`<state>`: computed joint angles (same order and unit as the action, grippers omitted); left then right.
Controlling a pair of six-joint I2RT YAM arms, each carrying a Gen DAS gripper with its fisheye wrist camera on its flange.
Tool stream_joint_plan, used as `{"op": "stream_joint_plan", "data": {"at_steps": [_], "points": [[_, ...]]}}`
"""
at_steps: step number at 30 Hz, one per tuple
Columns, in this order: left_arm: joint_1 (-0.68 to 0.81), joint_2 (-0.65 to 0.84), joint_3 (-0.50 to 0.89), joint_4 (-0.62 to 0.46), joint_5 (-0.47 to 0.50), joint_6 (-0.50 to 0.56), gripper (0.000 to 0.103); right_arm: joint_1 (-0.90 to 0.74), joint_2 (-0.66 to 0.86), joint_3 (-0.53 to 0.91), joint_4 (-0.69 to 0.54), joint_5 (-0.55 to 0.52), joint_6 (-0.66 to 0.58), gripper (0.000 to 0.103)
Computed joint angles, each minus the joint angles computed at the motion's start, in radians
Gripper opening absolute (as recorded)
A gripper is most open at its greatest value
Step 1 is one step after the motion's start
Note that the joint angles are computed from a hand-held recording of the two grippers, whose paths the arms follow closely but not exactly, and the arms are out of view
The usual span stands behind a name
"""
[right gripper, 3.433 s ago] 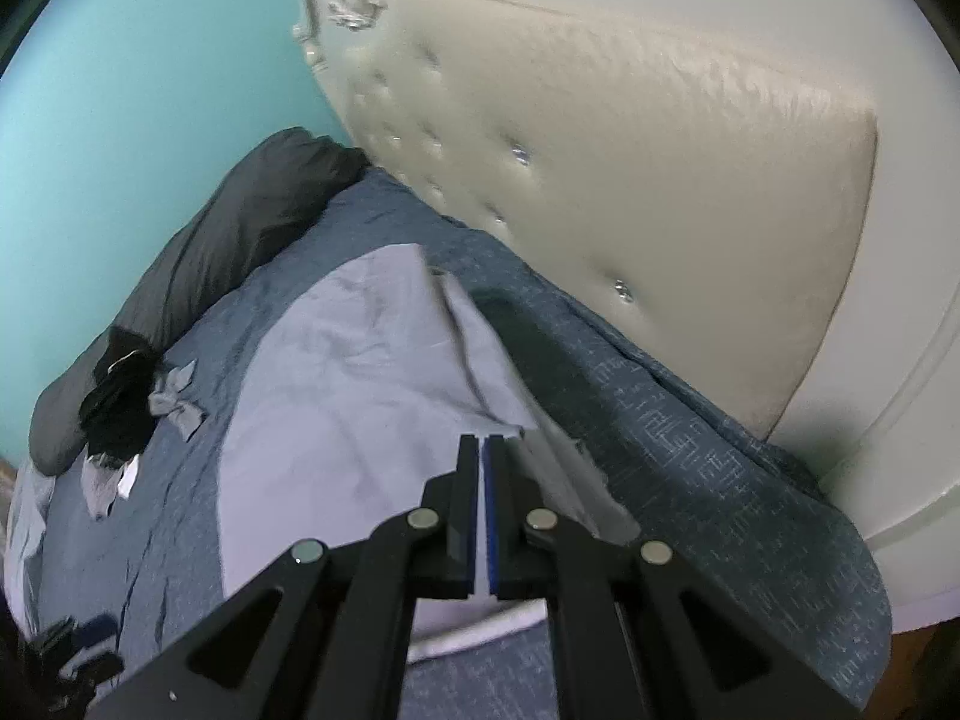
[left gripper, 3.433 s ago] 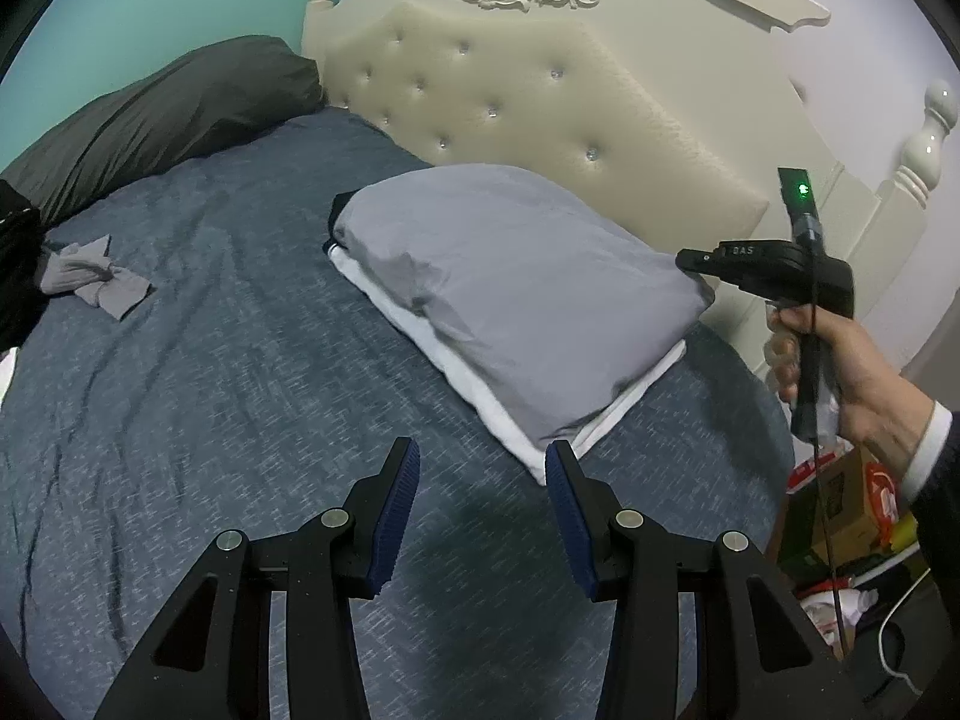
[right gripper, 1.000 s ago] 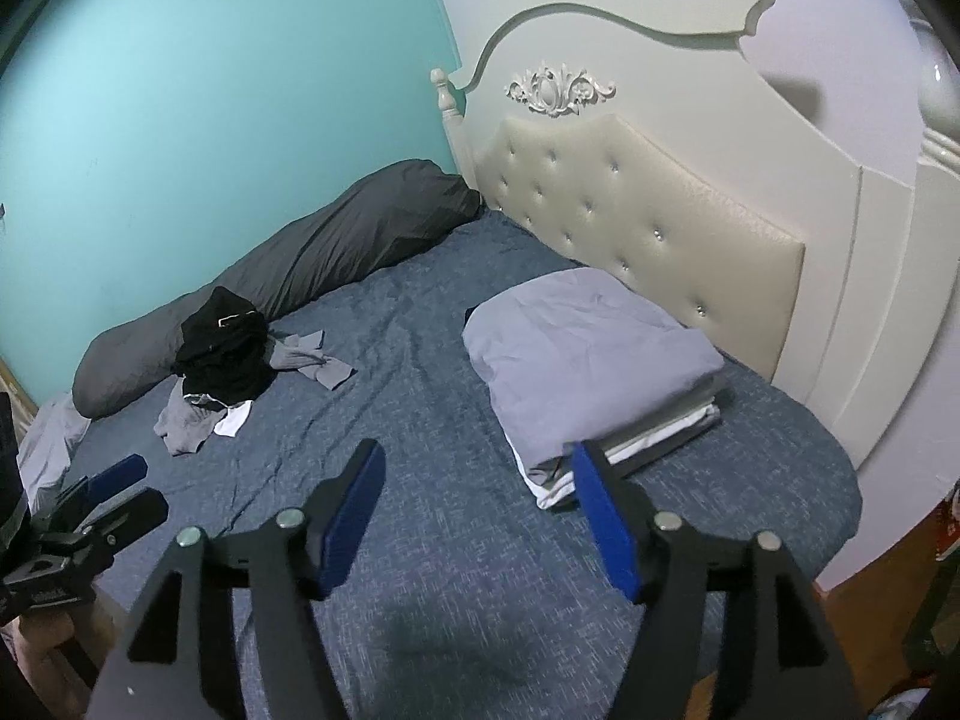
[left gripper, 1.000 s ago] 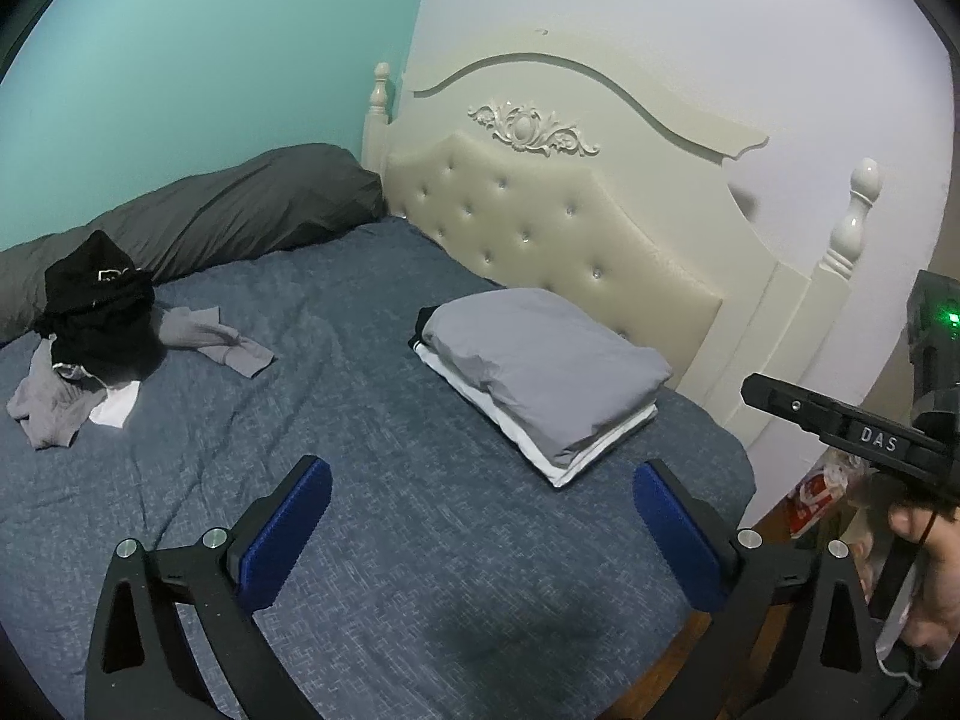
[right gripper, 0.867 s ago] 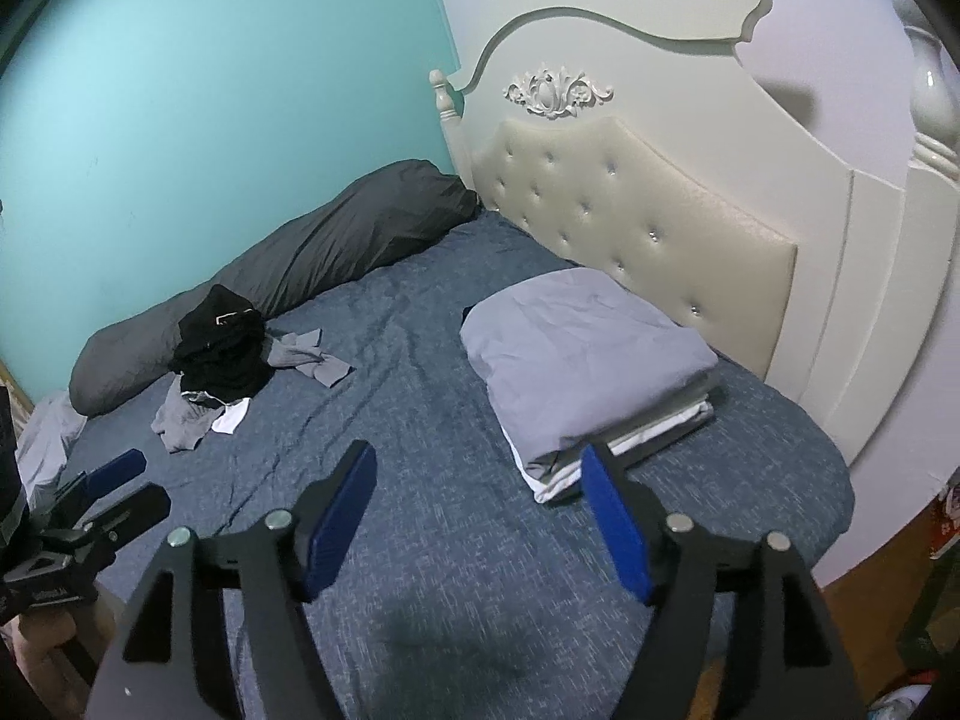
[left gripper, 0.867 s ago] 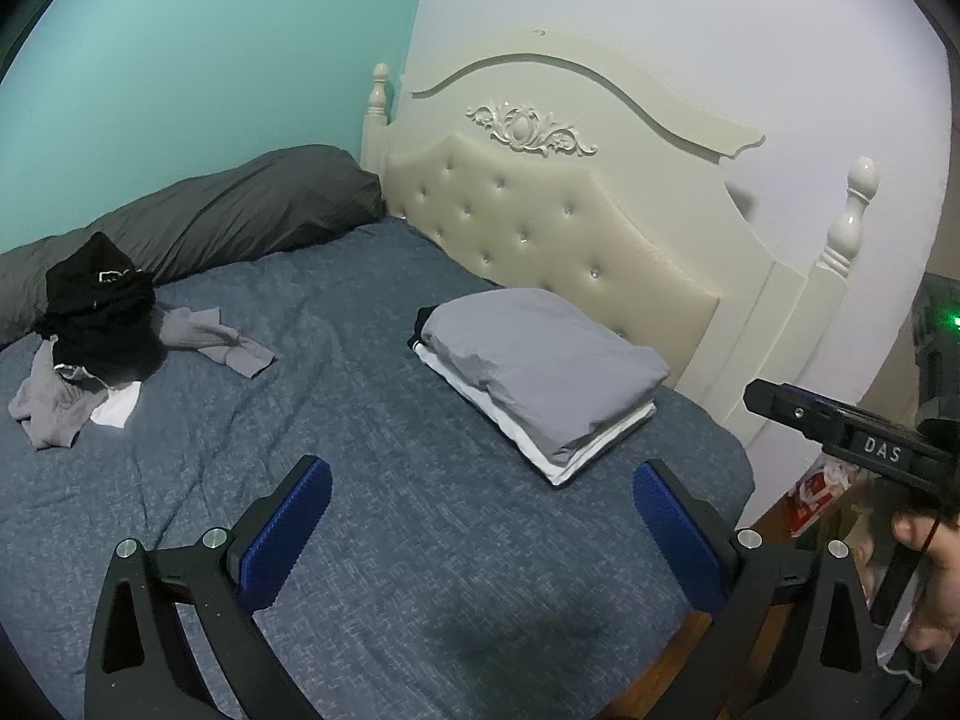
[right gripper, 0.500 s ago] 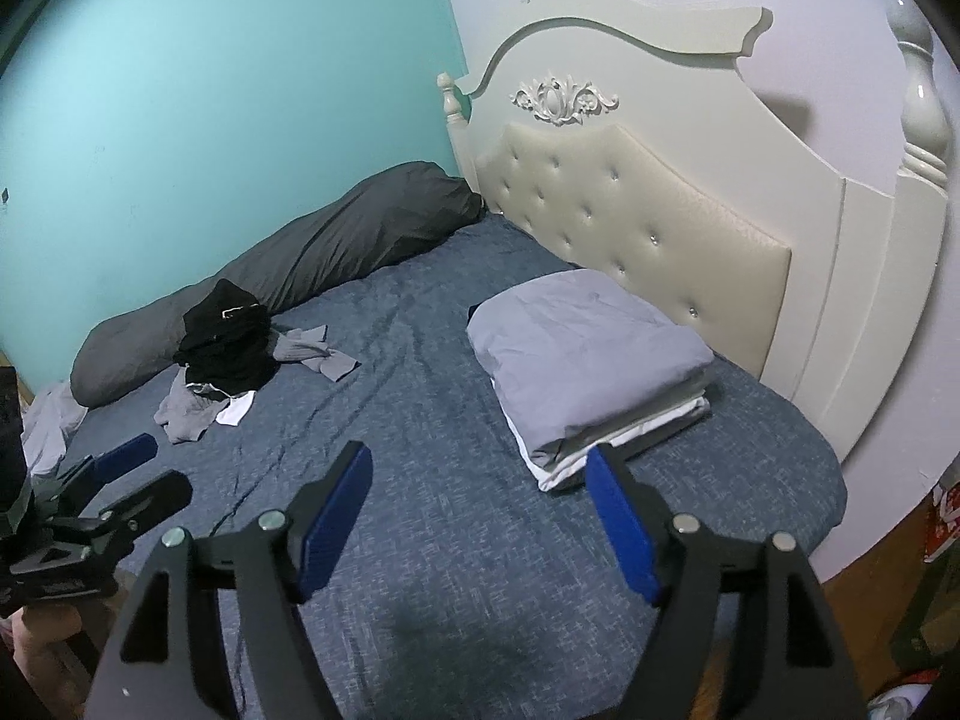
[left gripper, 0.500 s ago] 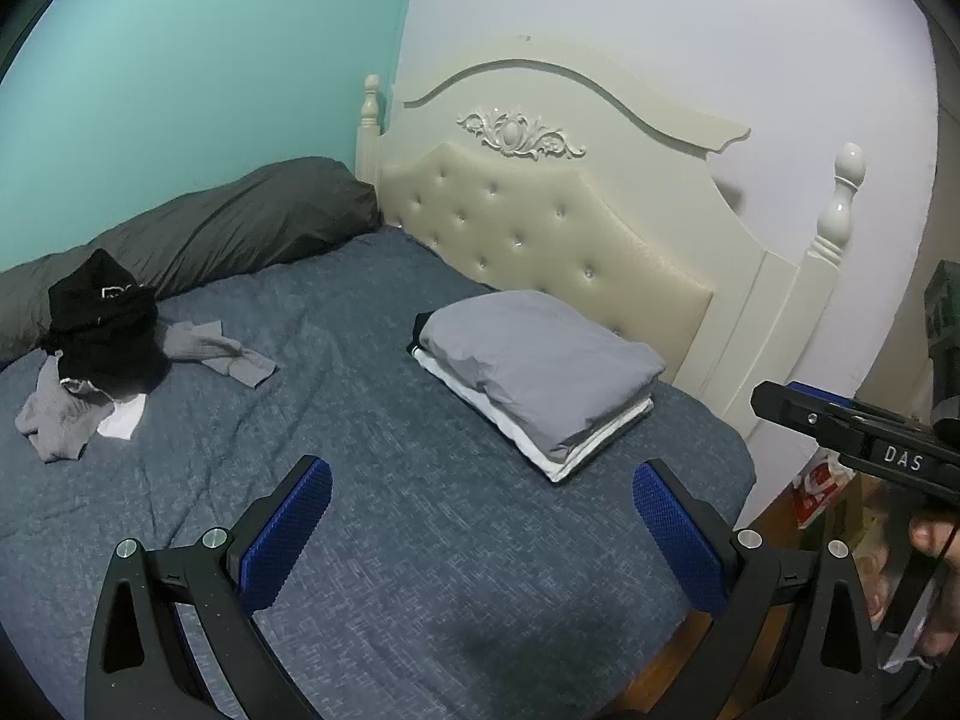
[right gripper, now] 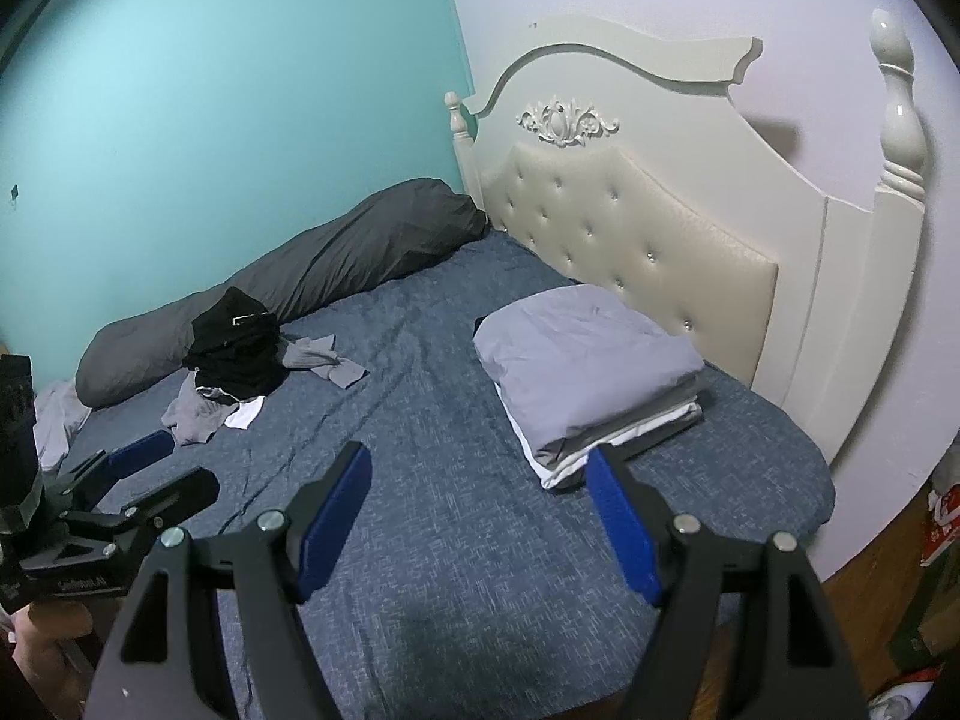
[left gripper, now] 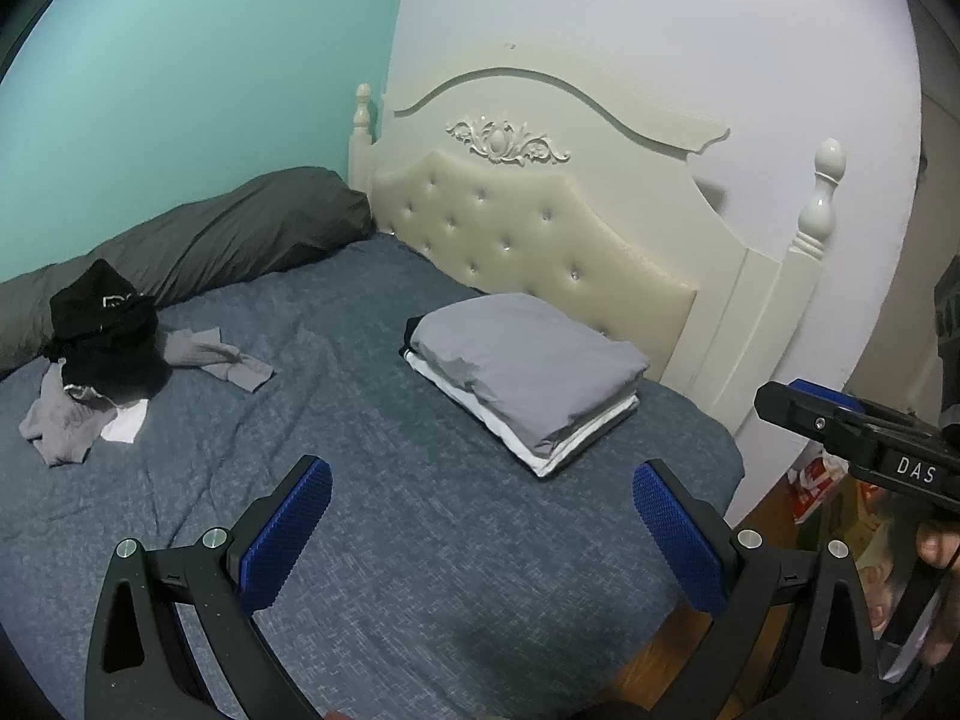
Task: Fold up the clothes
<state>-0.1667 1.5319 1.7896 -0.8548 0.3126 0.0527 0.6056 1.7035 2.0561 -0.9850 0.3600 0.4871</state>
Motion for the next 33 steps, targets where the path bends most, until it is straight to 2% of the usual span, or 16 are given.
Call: {"op": "stream_joint_plan", "data": {"at_steps": [15, 33], "points": [[-0.027, -0.084, -0.042, -0.026, 0.009, 0.0, 0.103, 0.064, -0.085, -0.065, -0.019, 0.068, 0.036, 0.075], [-0.054, -0.168, -0.094, -0.044, -0.034, 0.002, 0.103, 0.148, -0.16, -0.119, -0.067, 0.168, 0.09, 0.075]]}}
